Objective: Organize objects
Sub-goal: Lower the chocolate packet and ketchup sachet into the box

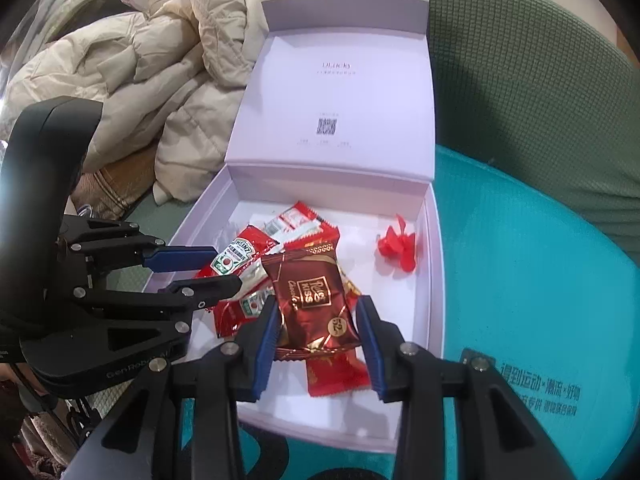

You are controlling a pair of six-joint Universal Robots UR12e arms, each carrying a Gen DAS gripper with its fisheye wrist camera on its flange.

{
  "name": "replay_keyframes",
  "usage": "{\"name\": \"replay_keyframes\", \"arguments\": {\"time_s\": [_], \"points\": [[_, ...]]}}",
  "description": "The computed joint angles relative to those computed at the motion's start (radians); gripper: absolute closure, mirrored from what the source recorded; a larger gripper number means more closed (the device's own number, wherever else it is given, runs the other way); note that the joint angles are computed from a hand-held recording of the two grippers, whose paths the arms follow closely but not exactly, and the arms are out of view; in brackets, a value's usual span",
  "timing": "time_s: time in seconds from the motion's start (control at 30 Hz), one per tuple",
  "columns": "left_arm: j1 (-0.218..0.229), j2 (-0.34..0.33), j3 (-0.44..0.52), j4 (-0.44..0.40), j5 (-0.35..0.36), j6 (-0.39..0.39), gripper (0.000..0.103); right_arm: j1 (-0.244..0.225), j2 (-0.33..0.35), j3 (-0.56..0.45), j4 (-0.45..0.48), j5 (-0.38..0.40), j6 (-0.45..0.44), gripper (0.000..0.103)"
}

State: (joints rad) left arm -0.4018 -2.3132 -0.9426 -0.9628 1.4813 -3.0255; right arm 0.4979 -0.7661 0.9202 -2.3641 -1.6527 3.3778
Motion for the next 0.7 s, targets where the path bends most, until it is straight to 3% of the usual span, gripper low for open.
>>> {"name": "replay_keyframes", "arguments": {"time_s": [0.37,0.7], "points": [[-0.005,0.019,-0.038,-0.017,0.015,0.014,0.078,0.003,-0.003,0.007,0.048,0.025,-0.017,0.064],[-0.005,-0.001,-0.002,-0.114,-0.008,0.037,0.078,-0.001,0.008,-0.013,0.123,0.033,-0.016,0.064]]}}
